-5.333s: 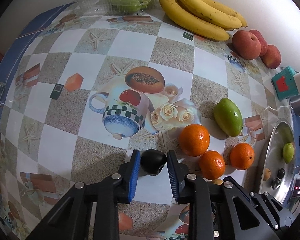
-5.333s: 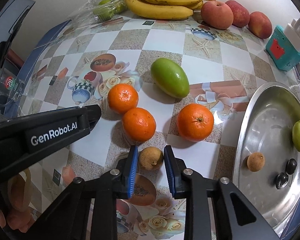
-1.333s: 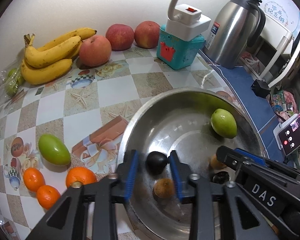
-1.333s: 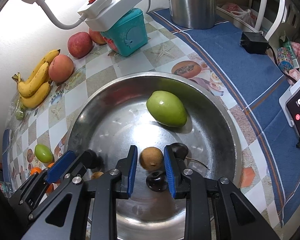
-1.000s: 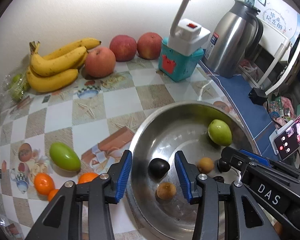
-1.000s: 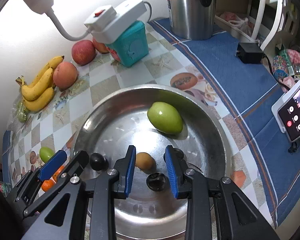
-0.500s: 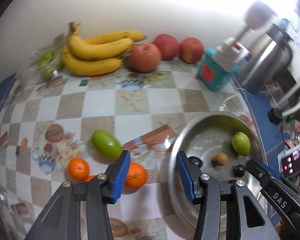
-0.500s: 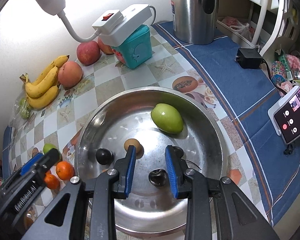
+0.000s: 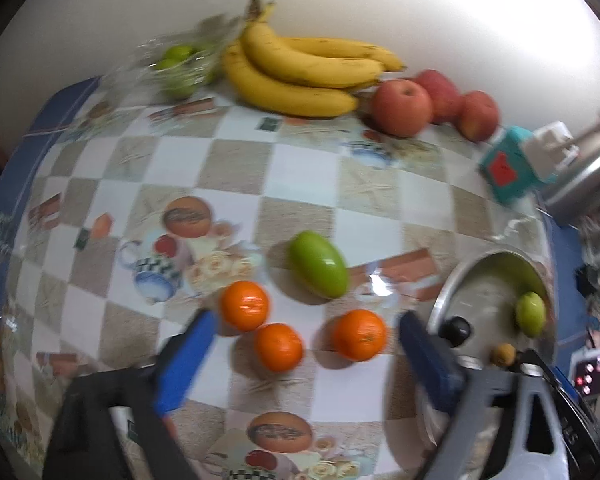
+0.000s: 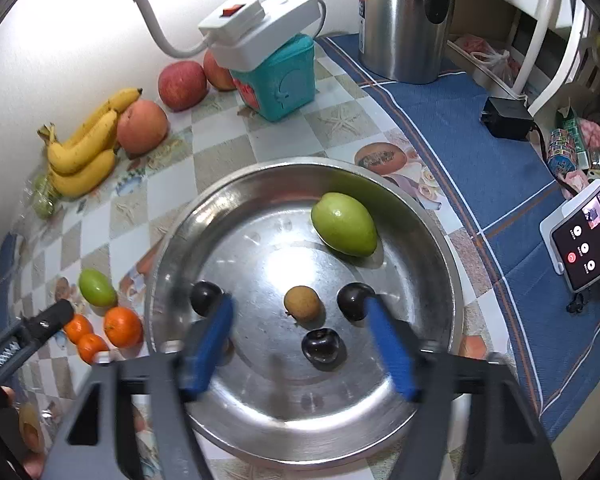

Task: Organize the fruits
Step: 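Withdraw both open grippers from the bowl toward the oranges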

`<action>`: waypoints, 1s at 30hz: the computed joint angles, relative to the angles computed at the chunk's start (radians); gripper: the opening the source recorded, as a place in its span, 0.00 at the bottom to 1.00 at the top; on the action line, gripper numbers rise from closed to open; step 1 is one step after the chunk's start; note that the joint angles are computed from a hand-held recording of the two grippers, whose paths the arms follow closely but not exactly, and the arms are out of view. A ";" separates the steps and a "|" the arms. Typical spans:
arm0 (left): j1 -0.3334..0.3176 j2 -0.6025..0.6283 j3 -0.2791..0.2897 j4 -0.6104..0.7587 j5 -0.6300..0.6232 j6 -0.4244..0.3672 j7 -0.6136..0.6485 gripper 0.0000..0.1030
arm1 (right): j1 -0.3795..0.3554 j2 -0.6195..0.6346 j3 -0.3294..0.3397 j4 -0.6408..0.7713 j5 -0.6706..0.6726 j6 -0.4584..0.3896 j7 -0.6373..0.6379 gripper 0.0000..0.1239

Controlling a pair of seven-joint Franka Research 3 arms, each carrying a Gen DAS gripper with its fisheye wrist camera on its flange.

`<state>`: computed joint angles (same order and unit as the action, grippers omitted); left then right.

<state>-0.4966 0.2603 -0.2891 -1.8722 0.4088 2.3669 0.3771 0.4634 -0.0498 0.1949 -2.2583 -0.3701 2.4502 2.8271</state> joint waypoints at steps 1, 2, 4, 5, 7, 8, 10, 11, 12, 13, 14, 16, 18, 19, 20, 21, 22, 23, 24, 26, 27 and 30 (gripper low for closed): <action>-0.004 0.002 0.003 0.001 0.010 -0.013 -0.008 1.00 | 0.001 0.005 0.001 0.006 -0.002 -0.011 -0.004 0.62; -0.007 0.005 0.004 0.005 0.017 -0.031 -0.008 1.00 | 0.003 0.009 0.001 0.010 -0.001 -0.019 -0.010 0.62; -0.007 0.010 0.004 0.007 0.020 -0.045 -0.002 1.00 | 0.006 0.015 0.000 0.014 -0.001 -0.024 -0.012 0.62; -0.008 0.012 0.003 0.008 0.021 -0.049 0.000 1.00 | 0.007 0.017 -0.001 0.016 0.001 -0.025 -0.014 0.62; -0.010 0.014 0.003 0.007 0.024 -0.053 -0.003 1.00 | 0.011 0.023 -0.002 0.021 0.005 -0.030 -0.019 0.62; -0.011 0.014 0.004 0.008 0.027 -0.054 -0.006 1.00 | 0.012 0.025 -0.003 0.024 0.007 -0.032 -0.023 0.62; -0.015 0.014 0.005 0.009 0.039 -0.057 -0.014 1.00 | 0.016 0.030 -0.005 0.028 0.008 -0.035 -0.027 0.63; -0.017 0.015 0.006 0.011 0.044 -0.059 -0.017 1.00 | 0.017 0.032 -0.005 0.030 0.008 -0.037 -0.028 0.64; -0.018 0.015 0.006 0.012 0.048 -0.061 -0.019 1.00 | 0.019 0.034 -0.006 0.032 0.006 -0.038 -0.029 0.70; -0.019 0.015 0.007 0.013 0.051 -0.065 -0.022 1.00 | 0.020 0.036 -0.007 0.034 0.001 -0.039 -0.027 0.73; -0.019 0.013 0.007 0.013 0.053 -0.067 -0.025 1.00 | 0.022 0.037 -0.007 0.035 -0.006 -0.040 -0.025 0.74; -0.019 0.008 0.007 0.008 0.058 -0.068 -0.033 1.00 | 0.025 0.040 -0.007 0.043 -0.022 -0.053 -0.026 0.74; -0.017 0.002 0.007 0.001 0.061 -0.061 -0.039 1.00 | 0.030 0.045 -0.007 0.051 -0.038 -0.064 -0.025 0.74; -0.016 0.001 0.007 -0.001 0.062 -0.060 -0.042 1.00 | 0.031 0.046 -0.007 0.052 -0.043 -0.064 -0.022 0.74; -0.016 -0.001 0.007 -0.003 0.063 -0.060 -0.045 1.00 | 0.033 0.046 -0.008 0.052 -0.044 -0.063 -0.019 0.74; -0.016 -0.003 0.006 -0.004 0.064 -0.061 -0.048 1.00 | 0.034 0.046 -0.009 0.051 -0.044 -0.057 -0.017 0.74; -0.016 -0.003 0.005 -0.004 0.066 -0.062 -0.049 1.00 | 0.034 0.045 -0.010 0.048 -0.045 -0.050 -0.014 0.74; -0.017 -0.004 0.005 -0.004 0.068 -0.063 -0.049 1.00 | 0.034 0.044 -0.010 0.046 -0.047 -0.045 -0.010 0.74; -0.017 -0.005 0.005 -0.004 0.072 -0.063 -0.050 1.00 | 0.034 0.043 -0.011 0.044 -0.050 -0.042 -0.005 0.74; -0.019 -0.006 0.004 -0.003 0.077 -0.068 -0.051 1.00 | 0.034 0.040 -0.011 0.040 -0.061 -0.033 0.014 0.74; -0.020 -0.008 0.003 -0.004 0.081 -0.069 -0.052 1.00 | 0.033 0.037 -0.011 0.035 -0.064 -0.024 0.025 0.76; -0.021 -0.018 0.003 -0.011 0.091 -0.070 -0.053 1.00 | 0.029 0.032 -0.010 0.027 -0.076 -0.001 0.043 0.79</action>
<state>-0.5172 0.2427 -0.2864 -1.8833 0.4998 2.2972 0.3243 0.4922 -0.0177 0.1847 -2.2308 -0.4463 2.4488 2.8703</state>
